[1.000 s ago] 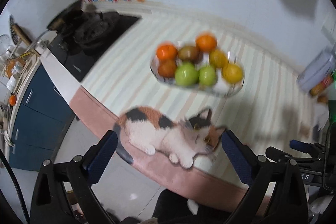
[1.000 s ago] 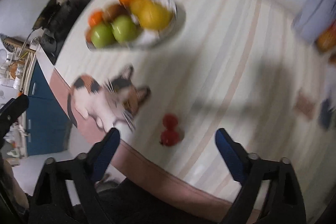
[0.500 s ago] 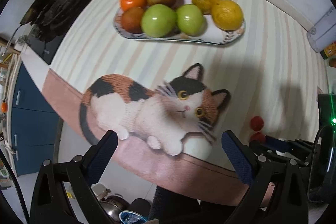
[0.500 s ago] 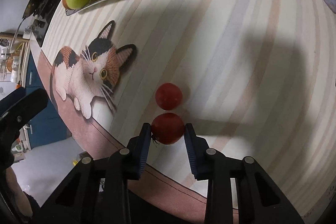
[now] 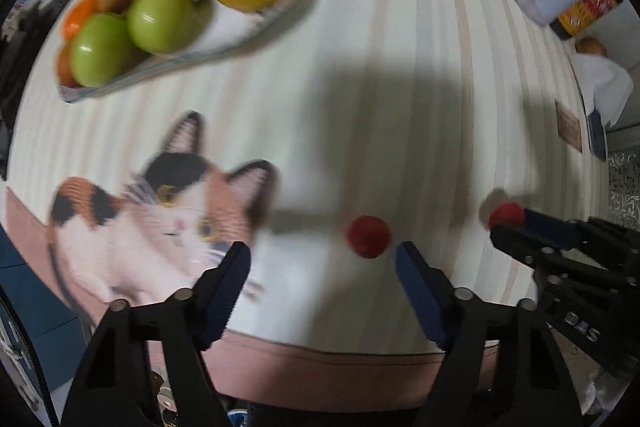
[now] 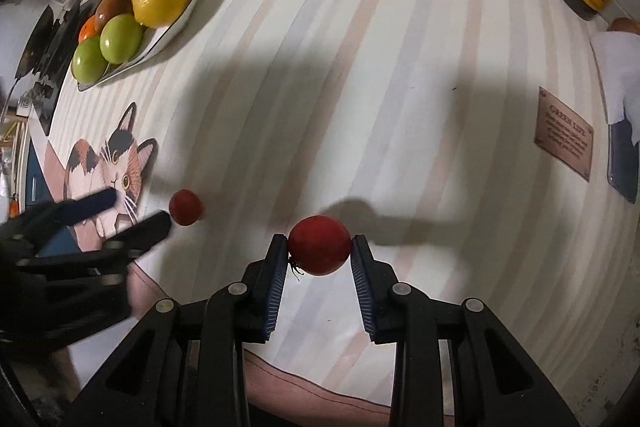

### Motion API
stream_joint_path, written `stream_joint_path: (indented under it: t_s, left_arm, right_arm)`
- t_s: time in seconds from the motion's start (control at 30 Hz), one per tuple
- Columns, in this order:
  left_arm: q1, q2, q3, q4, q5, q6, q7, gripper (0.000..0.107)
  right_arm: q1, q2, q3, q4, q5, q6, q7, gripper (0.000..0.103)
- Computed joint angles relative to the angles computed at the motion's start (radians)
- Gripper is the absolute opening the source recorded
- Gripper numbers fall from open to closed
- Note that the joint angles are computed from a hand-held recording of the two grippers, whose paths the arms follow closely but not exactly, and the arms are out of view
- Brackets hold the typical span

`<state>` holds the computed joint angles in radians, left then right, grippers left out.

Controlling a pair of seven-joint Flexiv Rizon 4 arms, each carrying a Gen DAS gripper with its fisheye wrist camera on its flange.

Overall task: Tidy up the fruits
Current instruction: 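Grasp a red cherry tomato with the right tool while the left tool grasps the other, then carry both tomatoes onto the white plate and open both tools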

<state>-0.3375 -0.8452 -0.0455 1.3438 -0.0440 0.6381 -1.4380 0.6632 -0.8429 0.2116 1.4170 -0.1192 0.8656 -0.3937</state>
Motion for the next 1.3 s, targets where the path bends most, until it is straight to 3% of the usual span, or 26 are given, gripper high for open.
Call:
stream_joint_path:
  t_s: [0.13, 0.2, 0.27, 0.4, 0.47, 0.7, 0.97, 1.13, 1.3]
  left_arm:
    - [0.001, -0.032, -0.014, -0.022, -0.02, -0.02, 0.0, 0.06]
    - [0.005, -0.044, -0.023, -0.031, -0.035, -0.024, 0.006, 0.048]
    - [-0.002, -0.053, -0.021, -0.04, -0.035, -0.022, 0.003, 0.045]
    - [-0.008, -0.061, -0.019, -0.049, -0.035, -0.003, 0.005, 0.027]
    - [-0.004, -0.062, -0.021, -0.051, -0.042, -0.005, 0.005, 0.024]
    - [-0.001, -0.055, -0.02, -0.039, -0.051, 0.024, -0.006, 0.024]
    - [0.068, 0.014, -0.033, 0.006, -0.111, 0.083, 0.0, 0.024]
    - [0.122, -0.005, -0.038, -0.055, -0.165, 0.086, -0.015, 0.024]
    - [0.197, -0.084, -0.074, -0.163, -0.288, 0.029, -0.078, 0.024]
  right_arm:
    - [0.002, 0.004, -0.008, 0.006, -0.008, 0.005, 0.003, 0.035]
    - [-0.003, 0.0, -0.005, 0.002, -0.005, 0.005, 0.0, 0.035]
    - [-0.005, -0.003, -0.003, 0.001, -0.003, 0.006, -0.004, 0.035]
    - [-0.01, 0.009, -0.001, 0.021, -0.001, 0.017, -0.009, 0.035]
    - [-0.008, 0.013, -0.004, 0.027, -0.004, 0.02, -0.006, 0.035]
    - [-0.01, 0.016, -0.008, 0.016, -0.016, 0.013, -0.016, 0.035]
    - [-0.032, 0.0, -0.007, -0.028, -0.009, 0.083, -0.048, 0.035]
    - [-0.042, -0.092, -0.007, -0.17, -0.004, 0.194, -0.098, 0.035]
    - [-0.055, -0.255, 0.04, -0.414, 0.029, 0.249, -0.194, 0.035]
